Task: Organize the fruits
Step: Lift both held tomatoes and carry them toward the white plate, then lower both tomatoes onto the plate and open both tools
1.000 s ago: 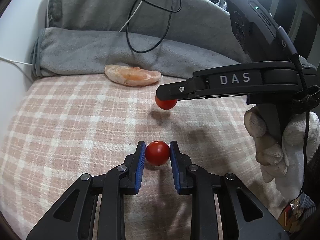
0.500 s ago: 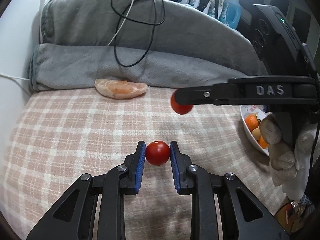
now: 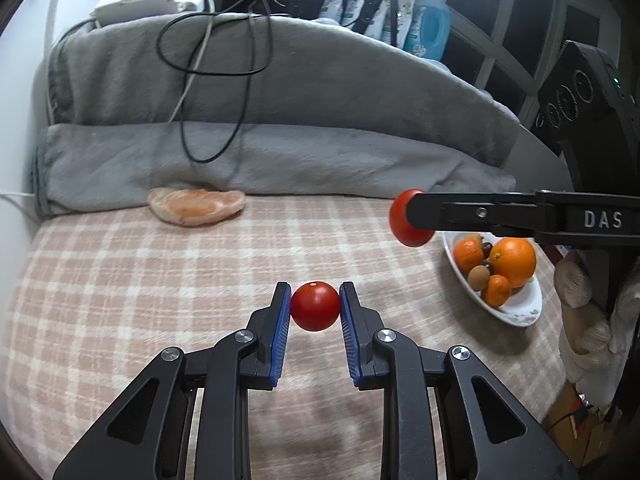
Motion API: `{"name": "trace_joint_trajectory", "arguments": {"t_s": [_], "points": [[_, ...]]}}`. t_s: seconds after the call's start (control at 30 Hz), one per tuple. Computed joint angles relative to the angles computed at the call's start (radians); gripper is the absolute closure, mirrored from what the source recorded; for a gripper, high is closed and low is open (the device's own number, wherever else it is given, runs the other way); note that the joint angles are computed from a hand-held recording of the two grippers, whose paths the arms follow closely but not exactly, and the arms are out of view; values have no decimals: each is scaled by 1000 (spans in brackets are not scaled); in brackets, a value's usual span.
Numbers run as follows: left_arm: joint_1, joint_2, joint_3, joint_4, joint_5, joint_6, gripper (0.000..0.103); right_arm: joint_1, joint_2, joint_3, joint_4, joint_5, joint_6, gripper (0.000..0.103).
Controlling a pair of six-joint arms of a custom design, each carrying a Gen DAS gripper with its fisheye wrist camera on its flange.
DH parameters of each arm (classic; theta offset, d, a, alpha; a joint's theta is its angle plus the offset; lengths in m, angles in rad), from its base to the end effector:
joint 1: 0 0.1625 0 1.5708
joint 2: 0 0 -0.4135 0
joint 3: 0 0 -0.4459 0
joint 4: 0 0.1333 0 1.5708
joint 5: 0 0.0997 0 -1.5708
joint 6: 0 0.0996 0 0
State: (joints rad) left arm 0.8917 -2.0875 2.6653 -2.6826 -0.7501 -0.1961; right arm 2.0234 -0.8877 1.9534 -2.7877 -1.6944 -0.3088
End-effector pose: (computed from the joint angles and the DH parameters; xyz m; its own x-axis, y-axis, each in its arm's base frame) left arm -0.0215 -0.3549 0.2708 -0.8551 0.0053 -0.5185 0.3814 0.6839 -0.6219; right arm 0.3669 -0.4779 0.0103 -0.7266 -0.6677 0.1619 -0.6856 0.7202 -0.1065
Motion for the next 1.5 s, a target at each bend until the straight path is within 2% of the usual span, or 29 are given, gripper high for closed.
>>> {"name": "trace_joint_trajectory", "arguments": {"t_s": [0.43,1.17,1.5], "points": [[-47,114,-28,-72,-15,24,80,-46,-145,114,-33,-6,-3,69],[-36,423,-146,-241,-139,124,80,-155,-344,280,-80,-74,-2,69],[-32,536,-197,-276,-178,148,80,-189,-385,326,-88,-92,-5,69]]}}
